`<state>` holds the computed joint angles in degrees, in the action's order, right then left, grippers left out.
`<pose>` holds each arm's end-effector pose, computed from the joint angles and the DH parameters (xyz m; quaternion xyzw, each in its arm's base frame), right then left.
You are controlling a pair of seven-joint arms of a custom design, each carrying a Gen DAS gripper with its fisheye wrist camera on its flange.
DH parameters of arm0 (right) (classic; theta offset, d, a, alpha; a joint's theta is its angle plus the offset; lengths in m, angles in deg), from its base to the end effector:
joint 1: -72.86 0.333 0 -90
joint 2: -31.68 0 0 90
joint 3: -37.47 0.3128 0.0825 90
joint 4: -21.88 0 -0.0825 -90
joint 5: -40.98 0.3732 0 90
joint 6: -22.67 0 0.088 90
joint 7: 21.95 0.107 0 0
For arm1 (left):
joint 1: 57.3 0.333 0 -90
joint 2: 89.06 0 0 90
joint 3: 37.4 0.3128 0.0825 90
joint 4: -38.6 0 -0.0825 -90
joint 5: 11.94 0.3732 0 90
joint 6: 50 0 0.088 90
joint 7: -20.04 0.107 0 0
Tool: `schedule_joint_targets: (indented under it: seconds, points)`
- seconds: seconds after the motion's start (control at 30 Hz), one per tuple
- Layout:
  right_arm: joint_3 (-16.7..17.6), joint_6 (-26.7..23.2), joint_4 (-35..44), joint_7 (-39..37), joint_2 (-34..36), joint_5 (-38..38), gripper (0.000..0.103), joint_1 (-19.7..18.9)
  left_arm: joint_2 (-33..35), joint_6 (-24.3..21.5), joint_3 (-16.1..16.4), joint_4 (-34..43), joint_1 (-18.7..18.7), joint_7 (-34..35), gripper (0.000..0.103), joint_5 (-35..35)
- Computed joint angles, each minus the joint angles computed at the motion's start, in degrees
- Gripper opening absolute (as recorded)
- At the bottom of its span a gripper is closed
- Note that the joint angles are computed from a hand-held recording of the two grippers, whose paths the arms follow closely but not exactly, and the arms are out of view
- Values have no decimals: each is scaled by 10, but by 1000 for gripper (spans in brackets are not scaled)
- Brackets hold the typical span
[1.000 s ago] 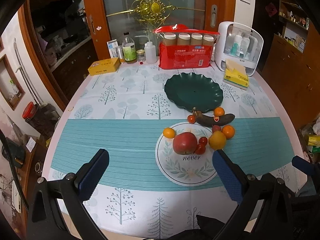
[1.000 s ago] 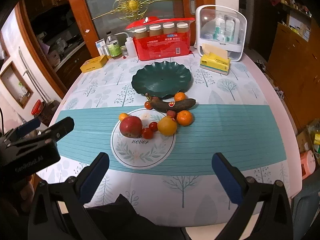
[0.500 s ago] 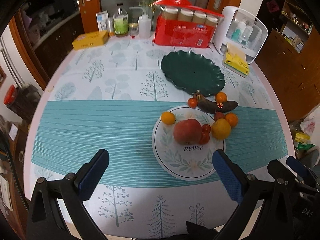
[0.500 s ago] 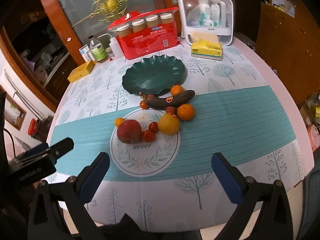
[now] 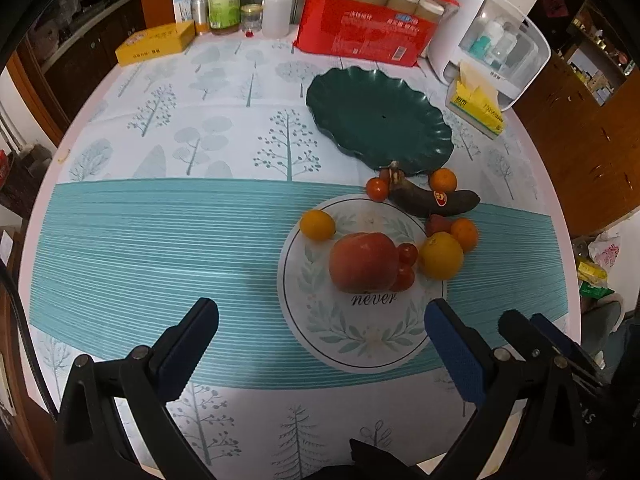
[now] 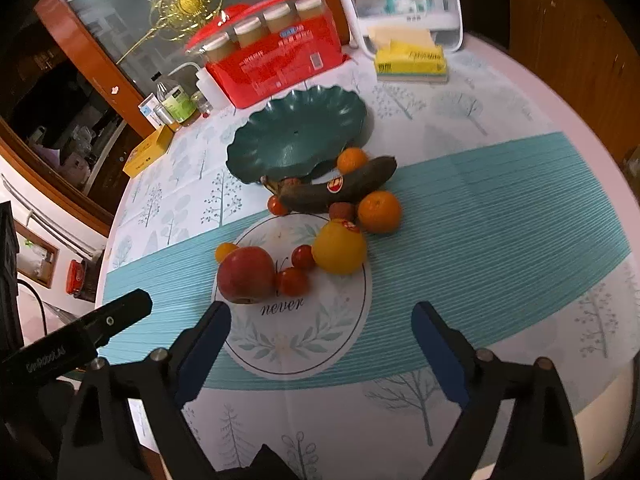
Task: Organize fruits
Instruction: 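Grasp the red apple with the left tool while the right tool grasps the yellow grapefruit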
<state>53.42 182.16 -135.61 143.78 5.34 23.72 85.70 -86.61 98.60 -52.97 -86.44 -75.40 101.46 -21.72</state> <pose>0.3443 0.2019 0.4042 -0.4668 0.8428 -0.1165 0.2413 0.4705 -0.3082 0.4128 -0.5798 0.7915 -0.1926 0.0168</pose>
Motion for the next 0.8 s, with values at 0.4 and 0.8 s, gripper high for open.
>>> schedule_joint_targets:
  seconds: [0.4, 0.8]
  points:
    - [-84, 114, 11, -131, 119, 65, 79, 11, 122, -76, -4, 118, -6, -46, 98, 18]
    - [-209, 184, 35, -434, 205, 365, 69, 150, 208, -119, -12, 200, -14, -70, 90, 16]
